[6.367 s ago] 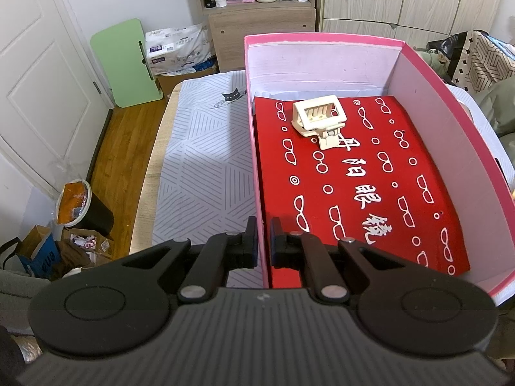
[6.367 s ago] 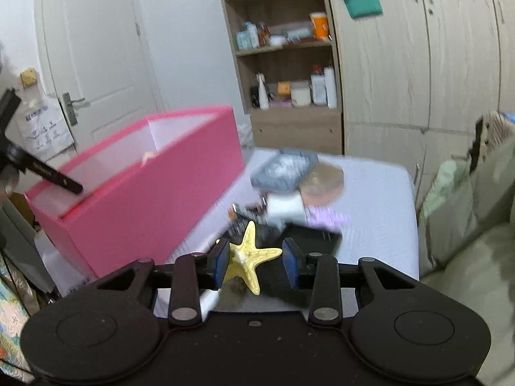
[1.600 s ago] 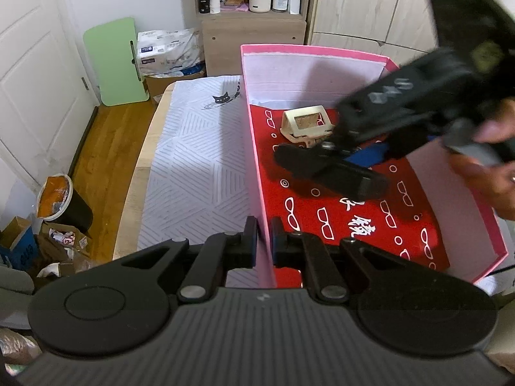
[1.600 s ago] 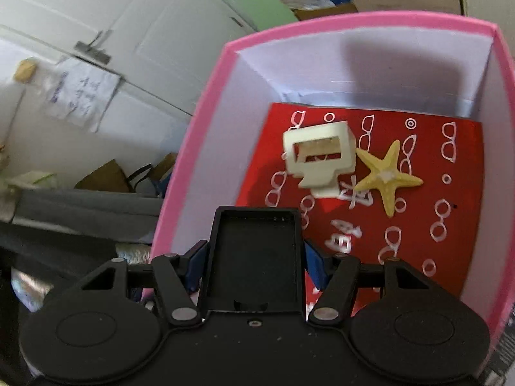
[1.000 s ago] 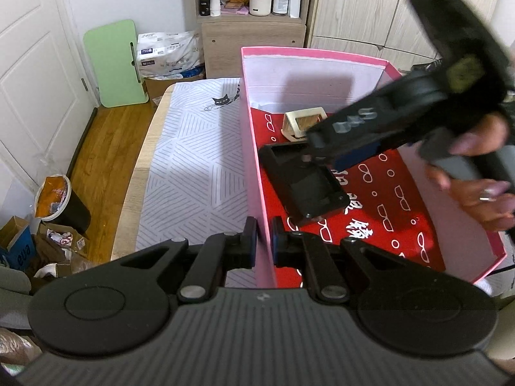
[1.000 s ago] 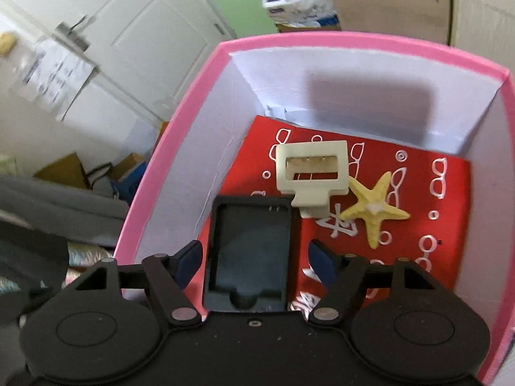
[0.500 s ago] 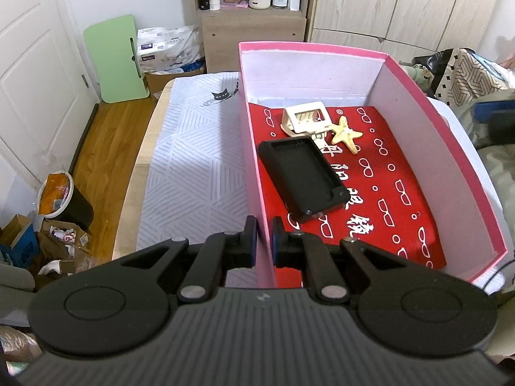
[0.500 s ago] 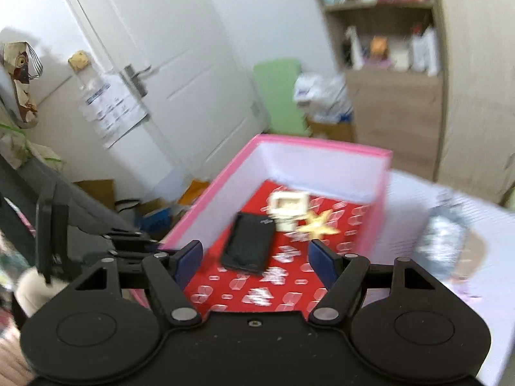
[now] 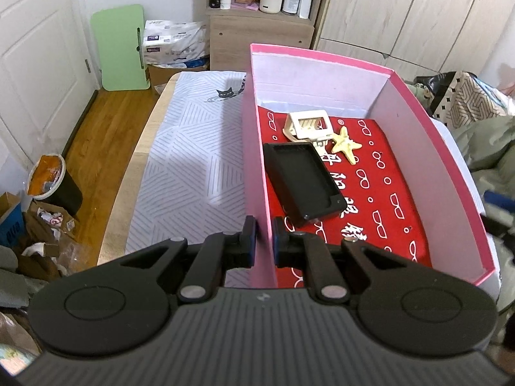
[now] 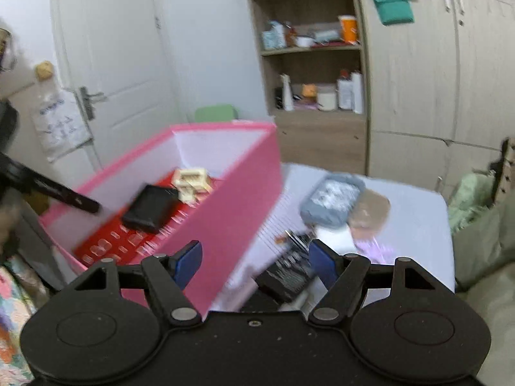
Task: Organize rigid objects
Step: 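Move the right tool to the black phone battery and grasp it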
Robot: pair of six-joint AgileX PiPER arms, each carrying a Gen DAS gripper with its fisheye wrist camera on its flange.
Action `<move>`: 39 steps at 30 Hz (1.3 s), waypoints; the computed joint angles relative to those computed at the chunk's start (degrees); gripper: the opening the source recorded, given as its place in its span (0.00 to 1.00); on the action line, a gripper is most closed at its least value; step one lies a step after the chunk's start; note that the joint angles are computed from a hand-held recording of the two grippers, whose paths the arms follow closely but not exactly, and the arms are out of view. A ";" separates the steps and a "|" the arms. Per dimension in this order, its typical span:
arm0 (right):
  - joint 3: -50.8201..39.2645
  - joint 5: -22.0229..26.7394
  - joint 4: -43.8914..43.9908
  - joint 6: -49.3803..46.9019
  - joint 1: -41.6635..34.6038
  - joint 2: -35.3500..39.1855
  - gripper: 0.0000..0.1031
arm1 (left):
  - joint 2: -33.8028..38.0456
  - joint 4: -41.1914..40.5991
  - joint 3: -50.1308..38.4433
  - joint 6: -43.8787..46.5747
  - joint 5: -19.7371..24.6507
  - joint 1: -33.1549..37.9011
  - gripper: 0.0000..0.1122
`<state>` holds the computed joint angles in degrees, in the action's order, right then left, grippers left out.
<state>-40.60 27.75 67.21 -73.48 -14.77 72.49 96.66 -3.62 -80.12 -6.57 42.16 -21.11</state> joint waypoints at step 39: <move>-7.87 26.21 19.36 7.50 -13.25 27.12 0.10 | -0.29 -3.91 0.57 -0.91 -0.38 2.00 0.09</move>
<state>-48.47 53.96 86.57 -65.98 -28.02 99.61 96.37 -7.53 -79.55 -7.48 41.78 -19.11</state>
